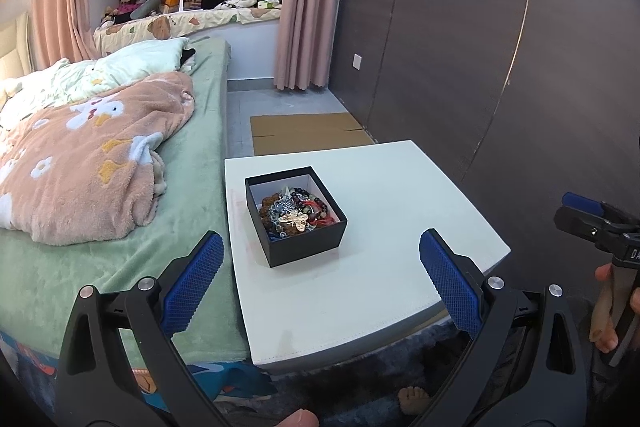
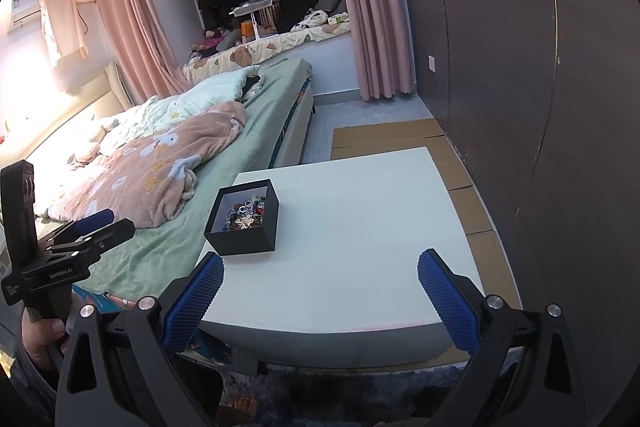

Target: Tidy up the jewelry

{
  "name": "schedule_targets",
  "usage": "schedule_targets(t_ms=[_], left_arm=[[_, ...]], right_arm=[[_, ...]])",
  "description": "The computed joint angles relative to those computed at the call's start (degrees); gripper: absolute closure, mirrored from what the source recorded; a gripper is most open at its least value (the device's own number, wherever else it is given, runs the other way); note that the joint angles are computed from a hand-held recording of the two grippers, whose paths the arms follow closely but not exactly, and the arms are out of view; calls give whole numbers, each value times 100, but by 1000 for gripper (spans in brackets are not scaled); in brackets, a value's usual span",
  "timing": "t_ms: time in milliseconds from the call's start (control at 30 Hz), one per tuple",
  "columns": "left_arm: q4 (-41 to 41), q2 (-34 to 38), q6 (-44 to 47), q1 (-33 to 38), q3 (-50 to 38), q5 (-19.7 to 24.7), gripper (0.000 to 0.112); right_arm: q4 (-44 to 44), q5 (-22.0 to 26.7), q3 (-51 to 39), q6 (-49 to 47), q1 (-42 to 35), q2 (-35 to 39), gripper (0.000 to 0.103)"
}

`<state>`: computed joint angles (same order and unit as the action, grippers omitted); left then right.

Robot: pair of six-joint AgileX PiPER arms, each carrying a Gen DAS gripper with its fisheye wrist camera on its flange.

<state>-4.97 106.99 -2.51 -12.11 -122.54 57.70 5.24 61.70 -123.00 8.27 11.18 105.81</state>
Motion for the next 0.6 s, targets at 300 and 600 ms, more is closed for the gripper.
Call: schedule_targets(t_ms=[300, 600], left_arm=[[102, -13, -73, -53, -11, 25, 14], [257, 5, -127, -123, -60, 55, 14]], right_arm=[[-73, -37, 50, 65, 48, -16, 8], [-112, -62, 80, 102, 47, -11, 8]])
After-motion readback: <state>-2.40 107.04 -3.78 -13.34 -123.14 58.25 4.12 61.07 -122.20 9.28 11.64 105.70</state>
